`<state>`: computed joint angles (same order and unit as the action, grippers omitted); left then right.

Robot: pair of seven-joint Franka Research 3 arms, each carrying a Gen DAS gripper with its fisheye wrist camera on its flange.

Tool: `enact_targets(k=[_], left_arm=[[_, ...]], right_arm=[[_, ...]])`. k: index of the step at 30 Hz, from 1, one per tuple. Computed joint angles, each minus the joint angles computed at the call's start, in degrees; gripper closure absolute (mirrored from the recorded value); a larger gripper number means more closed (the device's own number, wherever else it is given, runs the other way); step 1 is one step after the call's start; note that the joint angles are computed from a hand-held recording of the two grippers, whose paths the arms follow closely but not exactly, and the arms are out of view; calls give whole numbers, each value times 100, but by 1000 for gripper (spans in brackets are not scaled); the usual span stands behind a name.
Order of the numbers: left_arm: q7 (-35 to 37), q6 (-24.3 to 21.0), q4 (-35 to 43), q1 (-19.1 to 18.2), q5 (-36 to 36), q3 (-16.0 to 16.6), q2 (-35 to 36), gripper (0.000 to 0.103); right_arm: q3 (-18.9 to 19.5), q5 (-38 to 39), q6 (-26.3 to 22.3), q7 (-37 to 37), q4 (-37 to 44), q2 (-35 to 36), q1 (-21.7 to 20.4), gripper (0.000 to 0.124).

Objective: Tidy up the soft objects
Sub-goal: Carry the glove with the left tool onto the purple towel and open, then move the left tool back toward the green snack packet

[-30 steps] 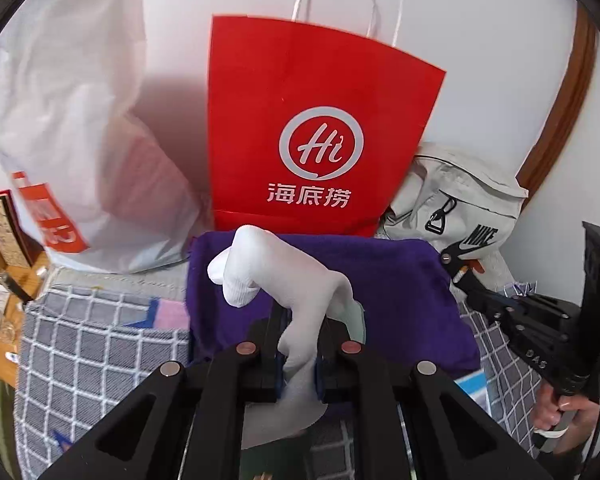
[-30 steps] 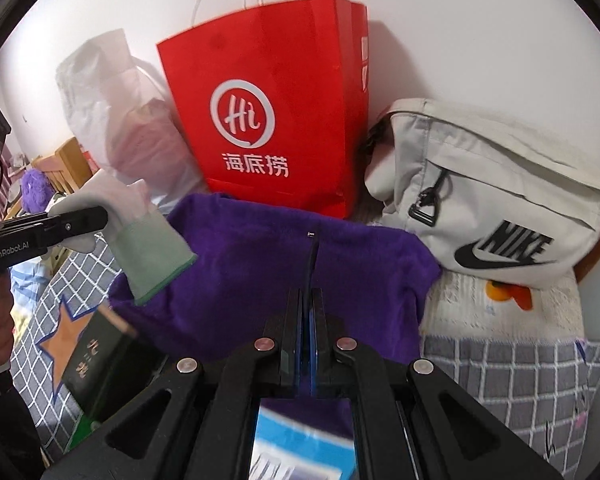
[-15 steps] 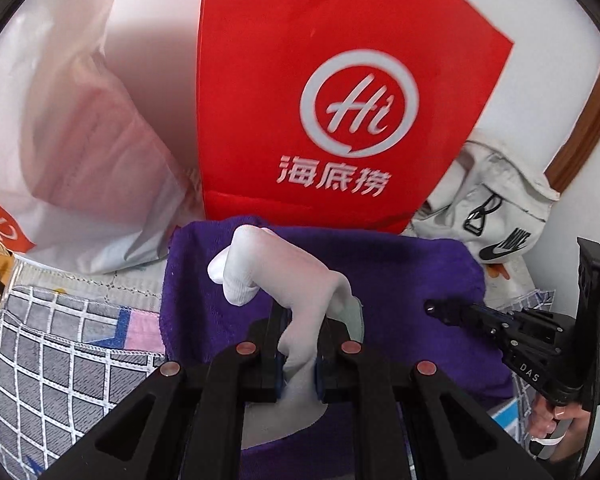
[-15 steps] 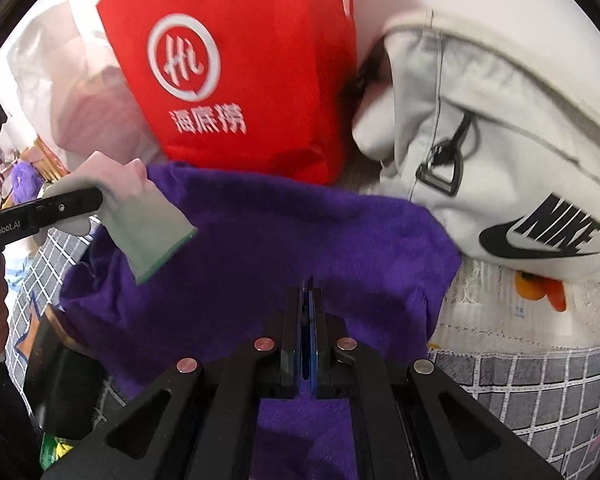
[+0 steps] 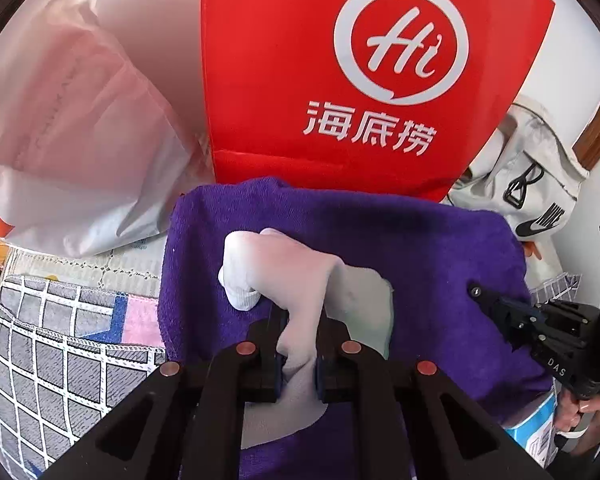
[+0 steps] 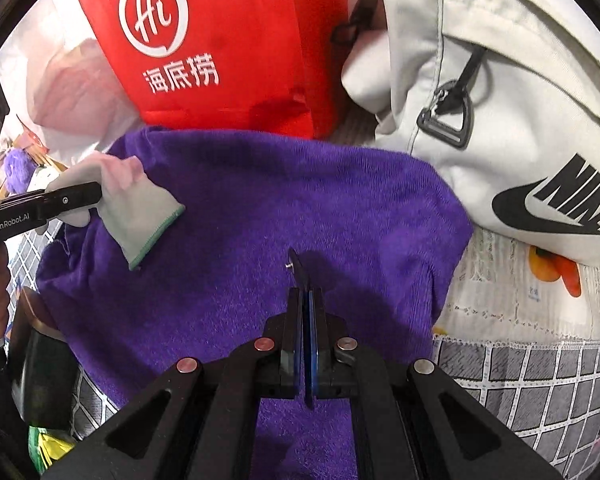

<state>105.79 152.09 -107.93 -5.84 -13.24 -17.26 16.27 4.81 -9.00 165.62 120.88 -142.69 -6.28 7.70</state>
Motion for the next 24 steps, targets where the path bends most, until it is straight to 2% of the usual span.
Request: enact_targets(k=[3, 5, 6, 7, 8, 9, 11, 15, 18, 24], left_arm=[[-14, -118, 46, 14, -30, -5, 20, 83], [-150, -125, 44, -53, 118, 62, 10, 69], [-190, -113, 31, -61, 161, 80, -4, 55], [-191, -89, 9, -50, 157, 75, -25, 40], [-194, -31, -48, -38, 158, 78, -78, 36], [-208, -10, -76, -40, 187, 90, -109, 35], [-320, -64, -108, -78, 344, 153, -190, 35], [-533, -54, -290, -128, 598, 258, -405, 34], [-635, -26, -567, -139, 726, 323, -719, 34], [-204, 356, -1307, -120, 308, 483, -1525, 34]], right_arm=[[-38, 103, 2, -130, 15, 43, 27, 118], [-42, 104, -1, -180, 13, 48, 36, 116], [-44, 124, 7, -212, 6, 36, 46, 113], [-54, 165, -3, -259, 12, 17, 54, 102], [-40, 136, 24, -228, -6, -7, 41, 85], [9, -28, 63, -80, -30, -51, -16, 69], [112, -365, 165, 203, -91, -157, -144, 61], [153, -212, 226, 124, -105, -299, -110, 53], [441, -694, 243, 646, -158, -474, -379, 50], [720, -649, 359, 1157, -458, -994, -488, 50]])
